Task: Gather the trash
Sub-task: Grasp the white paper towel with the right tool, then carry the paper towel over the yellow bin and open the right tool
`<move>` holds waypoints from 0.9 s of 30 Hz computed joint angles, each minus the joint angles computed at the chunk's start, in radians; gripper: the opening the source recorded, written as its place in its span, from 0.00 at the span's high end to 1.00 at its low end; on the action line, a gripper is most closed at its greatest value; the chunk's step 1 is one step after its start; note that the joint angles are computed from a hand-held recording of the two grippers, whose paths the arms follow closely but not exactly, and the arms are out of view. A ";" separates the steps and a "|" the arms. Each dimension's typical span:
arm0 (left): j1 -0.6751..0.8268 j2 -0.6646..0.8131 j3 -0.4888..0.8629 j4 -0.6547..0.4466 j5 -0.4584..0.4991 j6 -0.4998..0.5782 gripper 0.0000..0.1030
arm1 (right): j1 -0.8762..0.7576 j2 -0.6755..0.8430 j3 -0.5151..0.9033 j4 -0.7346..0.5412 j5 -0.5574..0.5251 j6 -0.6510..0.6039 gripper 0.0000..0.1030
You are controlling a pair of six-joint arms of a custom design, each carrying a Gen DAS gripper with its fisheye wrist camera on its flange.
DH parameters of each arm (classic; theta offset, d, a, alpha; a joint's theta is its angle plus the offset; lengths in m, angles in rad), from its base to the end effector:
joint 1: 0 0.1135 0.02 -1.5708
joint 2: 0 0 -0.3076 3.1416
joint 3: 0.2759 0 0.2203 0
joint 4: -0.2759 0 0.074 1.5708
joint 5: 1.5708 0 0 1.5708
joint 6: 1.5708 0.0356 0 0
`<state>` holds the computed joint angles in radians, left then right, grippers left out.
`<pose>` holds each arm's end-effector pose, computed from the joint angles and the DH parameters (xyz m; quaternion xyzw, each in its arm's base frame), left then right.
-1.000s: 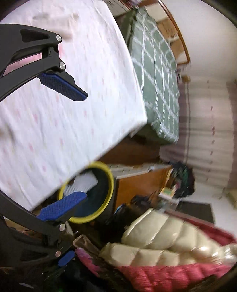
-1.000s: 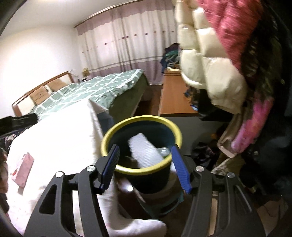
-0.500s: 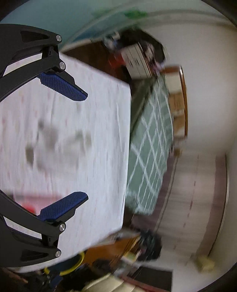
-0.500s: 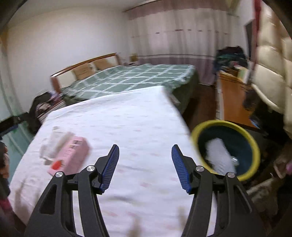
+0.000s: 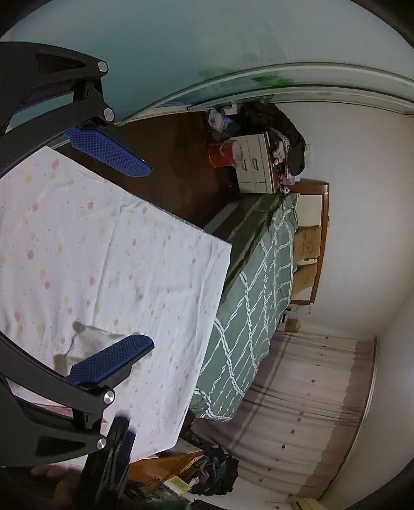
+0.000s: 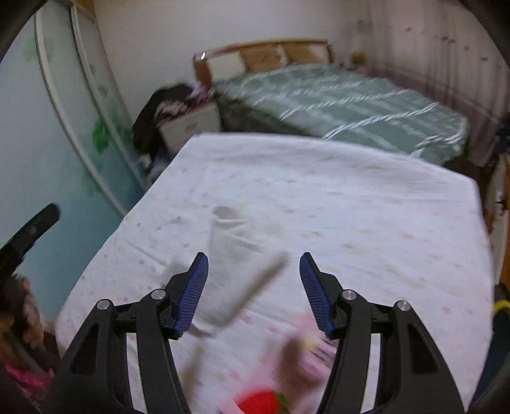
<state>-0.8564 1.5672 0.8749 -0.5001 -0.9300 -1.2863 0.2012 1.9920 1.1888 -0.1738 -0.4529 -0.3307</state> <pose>0.1890 -0.1744 0.2435 -0.2696 0.8397 0.0634 0.4671 0.3844 0.0943 0.1955 -0.3083 0.8818 0.1958 0.2984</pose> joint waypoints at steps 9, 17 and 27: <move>-0.062 0.077 0.110 -0.047 -0.002 -0.025 0.05 | 0.162 0.200 0.250 -0.217 0.180 0.018 0.39; -0.065 0.097 0.123 -0.018 0.024 -0.004 0.05 | 0.141 0.210 0.209 -0.156 0.204 0.004 0.93; -0.086 0.145 0.198 -0.019 0.025 0.058 0.05 | -0.008 0.091 0.204 -0.158 -0.001 0.036 0.94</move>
<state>-0.9426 1.7123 1.0726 -0.5194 -0.9054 -1.2282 0.1928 2.0831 1.3927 -0.3317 -0.4535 -0.2947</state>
